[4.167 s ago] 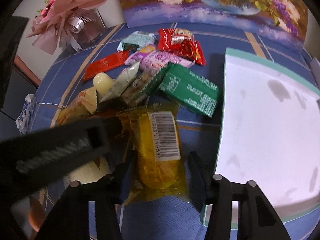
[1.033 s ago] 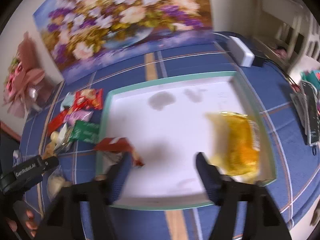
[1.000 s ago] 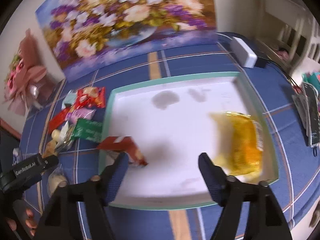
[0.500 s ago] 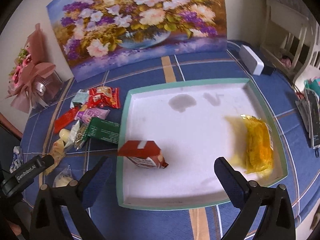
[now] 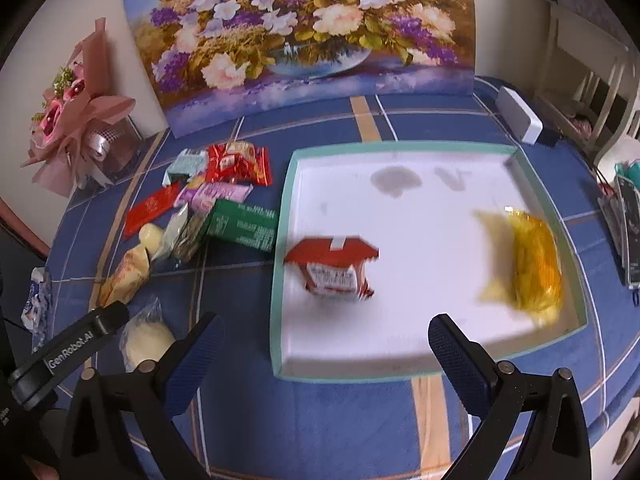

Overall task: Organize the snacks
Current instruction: 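Grasp the wrapped round bun with the left tool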

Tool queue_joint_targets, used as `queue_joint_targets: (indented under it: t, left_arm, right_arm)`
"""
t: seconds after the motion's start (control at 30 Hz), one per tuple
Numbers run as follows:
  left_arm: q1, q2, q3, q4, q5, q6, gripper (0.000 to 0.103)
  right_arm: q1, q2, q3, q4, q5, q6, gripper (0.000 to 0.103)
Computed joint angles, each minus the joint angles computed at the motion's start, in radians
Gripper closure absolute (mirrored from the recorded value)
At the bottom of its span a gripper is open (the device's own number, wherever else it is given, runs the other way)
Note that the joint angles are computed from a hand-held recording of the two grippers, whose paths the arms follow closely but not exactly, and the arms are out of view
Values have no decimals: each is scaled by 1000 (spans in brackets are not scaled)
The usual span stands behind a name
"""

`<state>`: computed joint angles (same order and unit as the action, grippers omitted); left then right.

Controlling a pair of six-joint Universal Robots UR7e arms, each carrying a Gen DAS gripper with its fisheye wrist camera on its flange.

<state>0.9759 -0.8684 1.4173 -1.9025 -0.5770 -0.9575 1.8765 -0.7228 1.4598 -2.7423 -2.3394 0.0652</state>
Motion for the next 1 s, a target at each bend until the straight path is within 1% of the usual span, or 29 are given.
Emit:
queue_joint_targets:
  t: [0.13,0.27,0.4,0.53,0.7,0.83,1.0]
  left_arm:
    - [-1,-13,19,27,-15,-33,3]
    - [6,-30,41,28,-54,-44,3]
    - [16,-39,49,46,-84,-77,3]
    - [27,-38,48,28,-123,-74,3]
    - [27,-31,45,-5,-127,-41,3]
    - [32,-16,27,-6,-128,-25,3]
    - [49,3,1,-19,-159,-10,3]
  right_arm:
    - [2,-18,33,8,-7,29,0]
    - [0,-31,54,22,-25,75,0]
    - [-4,-41,68,50,-19,106,0]
    - [-1,-31,59,81,-24,100,0]
    - [4,-15,40,99,-31,78,0]
    - [3,-3,21,117,-33,73,0]
    - [4,8,2,138,-37,64,0]
